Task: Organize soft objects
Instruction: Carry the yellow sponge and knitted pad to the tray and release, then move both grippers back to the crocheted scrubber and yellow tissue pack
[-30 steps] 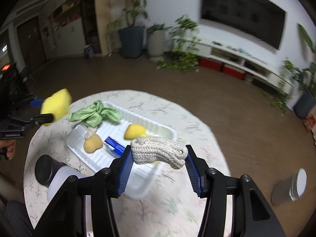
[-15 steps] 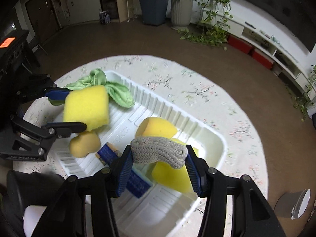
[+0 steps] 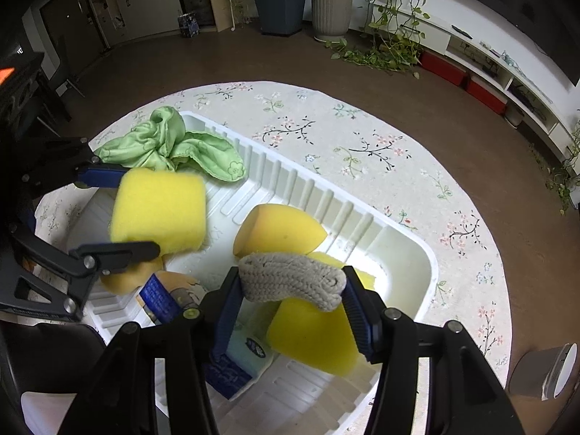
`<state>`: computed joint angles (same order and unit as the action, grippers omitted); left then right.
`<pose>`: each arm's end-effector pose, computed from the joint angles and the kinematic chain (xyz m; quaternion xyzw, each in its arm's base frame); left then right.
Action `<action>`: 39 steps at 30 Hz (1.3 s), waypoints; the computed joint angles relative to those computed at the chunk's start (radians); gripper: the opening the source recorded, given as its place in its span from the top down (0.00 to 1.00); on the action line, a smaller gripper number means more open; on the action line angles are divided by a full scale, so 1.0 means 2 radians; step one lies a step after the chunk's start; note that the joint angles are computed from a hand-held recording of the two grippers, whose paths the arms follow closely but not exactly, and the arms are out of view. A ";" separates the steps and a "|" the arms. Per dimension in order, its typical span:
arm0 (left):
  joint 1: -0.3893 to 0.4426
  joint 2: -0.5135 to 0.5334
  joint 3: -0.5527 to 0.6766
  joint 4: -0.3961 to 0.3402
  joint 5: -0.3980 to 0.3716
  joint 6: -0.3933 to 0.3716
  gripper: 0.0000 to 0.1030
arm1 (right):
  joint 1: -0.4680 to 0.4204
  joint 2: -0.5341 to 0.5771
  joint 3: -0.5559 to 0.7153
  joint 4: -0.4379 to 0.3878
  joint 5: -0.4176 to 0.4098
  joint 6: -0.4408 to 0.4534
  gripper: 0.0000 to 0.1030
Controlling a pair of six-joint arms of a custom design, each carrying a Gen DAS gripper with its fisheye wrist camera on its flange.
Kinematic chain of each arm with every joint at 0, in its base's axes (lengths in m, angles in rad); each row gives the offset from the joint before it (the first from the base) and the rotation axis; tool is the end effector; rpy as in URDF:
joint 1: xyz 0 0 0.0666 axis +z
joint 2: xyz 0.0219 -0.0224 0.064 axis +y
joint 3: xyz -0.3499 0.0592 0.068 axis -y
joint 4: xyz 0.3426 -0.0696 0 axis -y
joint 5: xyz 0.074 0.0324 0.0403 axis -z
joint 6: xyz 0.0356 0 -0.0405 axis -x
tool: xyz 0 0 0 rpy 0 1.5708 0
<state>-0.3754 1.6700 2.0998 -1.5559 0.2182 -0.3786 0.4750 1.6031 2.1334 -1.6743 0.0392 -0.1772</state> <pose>0.4457 -0.1844 0.5165 0.3793 0.8927 -0.1059 0.2194 0.3938 0.2005 0.5516 -0.1409 0.9669 0.0497 0.2067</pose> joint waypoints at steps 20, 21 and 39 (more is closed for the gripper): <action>0.042 -0.061 -0.014 0.063 0.023 0.057 0.00 | -0.017 -0.071 -0.029 0.042 0.001 -0.020 0.00; 0.046 -0.069 -0.017 0.068 0.025 0.061 0.00 | -0.020 -0.081 -0.032 0.046 0.004 -0.025 0.00; 0.069 -0.362 -0.265 0.121 0.059 0.125 0.00 | 0.212 -0.296 -0.158 0.021 0.212 -0.249 0.00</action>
<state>-0.2378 0.9460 1.5691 -1.3141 0.3360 -0.1285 0.8995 1.0119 1.8184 -1.6331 0.4623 -0.6760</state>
